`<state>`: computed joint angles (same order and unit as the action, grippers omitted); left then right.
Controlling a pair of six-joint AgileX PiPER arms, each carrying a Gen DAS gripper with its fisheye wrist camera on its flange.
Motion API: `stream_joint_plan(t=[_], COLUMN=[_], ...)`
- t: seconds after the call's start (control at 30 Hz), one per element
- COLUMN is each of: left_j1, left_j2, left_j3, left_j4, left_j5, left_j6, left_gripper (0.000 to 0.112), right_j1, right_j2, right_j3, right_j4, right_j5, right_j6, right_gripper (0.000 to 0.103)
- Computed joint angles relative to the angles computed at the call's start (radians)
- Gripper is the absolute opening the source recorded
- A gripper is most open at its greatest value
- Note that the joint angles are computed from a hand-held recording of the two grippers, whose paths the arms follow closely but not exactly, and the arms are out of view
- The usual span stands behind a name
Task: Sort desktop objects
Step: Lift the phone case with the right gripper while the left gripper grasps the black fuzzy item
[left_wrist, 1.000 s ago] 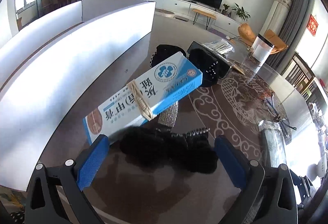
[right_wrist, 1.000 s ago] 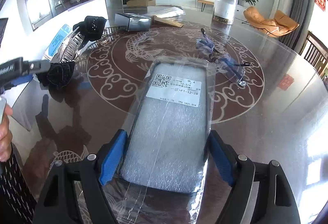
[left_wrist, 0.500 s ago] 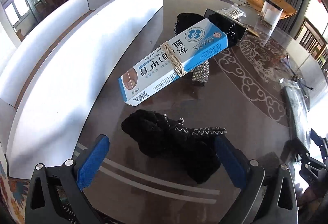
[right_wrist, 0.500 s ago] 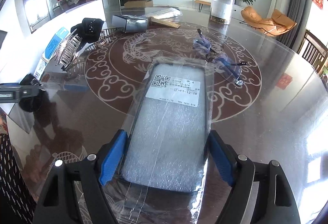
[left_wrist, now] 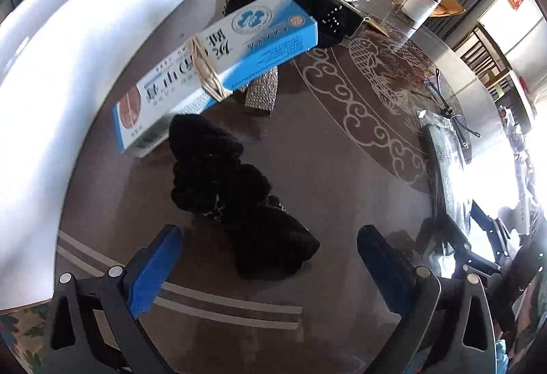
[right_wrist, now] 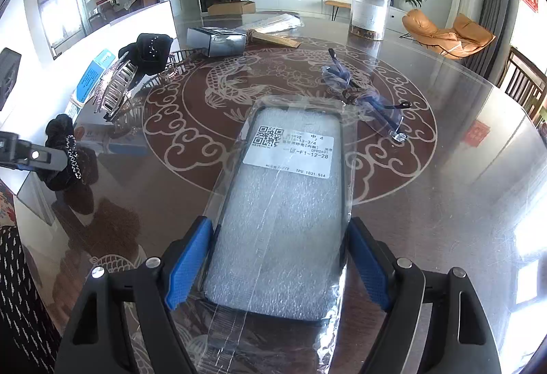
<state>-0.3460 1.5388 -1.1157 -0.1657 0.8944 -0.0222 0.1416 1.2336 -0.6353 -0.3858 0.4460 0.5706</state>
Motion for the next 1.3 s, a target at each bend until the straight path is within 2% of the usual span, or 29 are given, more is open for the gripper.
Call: stream_joint_plan(t=[0.1,0.2,0.27,0.33,0.43,0.47,0.5,0.53,0.6,0.7,0.77,0.8,0.9,0.97,1.03,1.1,1.13,1.2,1.23,1.3], left_j1=[-0.021,0.003,-0.037,-0.084,-0.096,-0.094,-0.088,-0.088,-0.114,-0.174,-0.225,-0.262,-0.355,-0.399,-0.394,-0.4,-0.396,-0.405,-0.41,-0.407], left_j2=[-0.005,0.043,0.092,0.147,0.172,0.168,0.158,0.139,0.105,0.05,0.015,0.009,0.021,0.052,0.073,0.127,0.128,0.147,0.132,0.08], left_j3=[-0.007,-0.045,-0.071,-0.106,-0.123,-0.121,-0.111,-0.091,-0.053,0.012,0.063,0.089,0.081,0.043,0.014,-0.044,-0.045,-0.036,-0.005,0.078], left_j4=[0.111,0.088,0.2,0.353,0.405,0.397,0.373,0.349,0.353,0.286,0.185,0.166,0.113,0.18,0.208,0.246,0.25,0.337,0.391,0.444], left_j5=[-0.032,-0.034,-0.041,0.002,-0.008,-0.02,-0.045,-0.08,-0.126,-0.203,-0.27,-0.306,-0.331,-0.325,-0.316,-0.314,-0.308,-0.32,-0.328,-0.367], left_j6=[-0.111,-0.128,-0.239,-0.385,-0.468,-0.461,-0.435,-0.406,-0.378,-0.265,-0.128,-0.096,-0.03,-0.122,-0.173,-0.236,-0.241,-0.322,-0.37,-0.423], left_gripper=[0.103,0.103,0.103,0.103,0.103,0.098,0.085,0.082,0.062,0.049,0.047,0.047,0.047,0.048,0.048,0.053,0.057,0.081,0.086,0.099], right_j1=[-0.001,-0.004,-0.004,-0.003,-0.003,-0.001,-0.002,-0.002,-0.003,-0.017,-0.04,-0.055,-0.079,-0.096,-0.144,-0.143,-0.136,-0.126,-0.119,-0.111], right_j2=[0.0,-0.002,-0.002,-0.001,0.0,0.001,0.0,0.0,-0.001,-0.01,-0.024,-0.032,-0.059,-0.076,-0.07,-0.037,-0.016,0.029,0.047,0.068], right_j3=[0.0,0.001,0.001,0.001,0.001,-0.001,0.001,0.0,0.001,0.006,0.014,0.019,0.033,0.041,0.036,0.013,-0.003,-0.032,-0.044,-0.06], right_j4=[0.004,0.015,0.014,0.013,0.013,0.01,0.01,0.011,0.011,0.023,0.037,0.04,-0.006,-0.019,0.088,0.087,0.073,0.081,0.072,0.07], right_j5=[-0.002,-0.003,-0.003,-0.003,-0.003,-0.002,-0.003,-0.003,-0.001,-0.001,0.0,0.005,0.036,0.051,0.035,0.036,0.037,0.035,0.037,0.033], right_j6=[-0.003,-0.013,-0.012,-0.01,-0.01,-0.006,-0.007,-0.008,-0.007,-0.012,-0.013,-0.013,0.004,-0.013,-0.137,-0.142,-0.125,-0.128,-0.115,-0.11], right_gripper=[0.08,0.08,0.08,0.08,0.08,0.08,0.08,0.08,0.08,0.08,0.079,0.079,0.079,0.079,0.081,0.088,0.094,0.1,0.103,0.103])
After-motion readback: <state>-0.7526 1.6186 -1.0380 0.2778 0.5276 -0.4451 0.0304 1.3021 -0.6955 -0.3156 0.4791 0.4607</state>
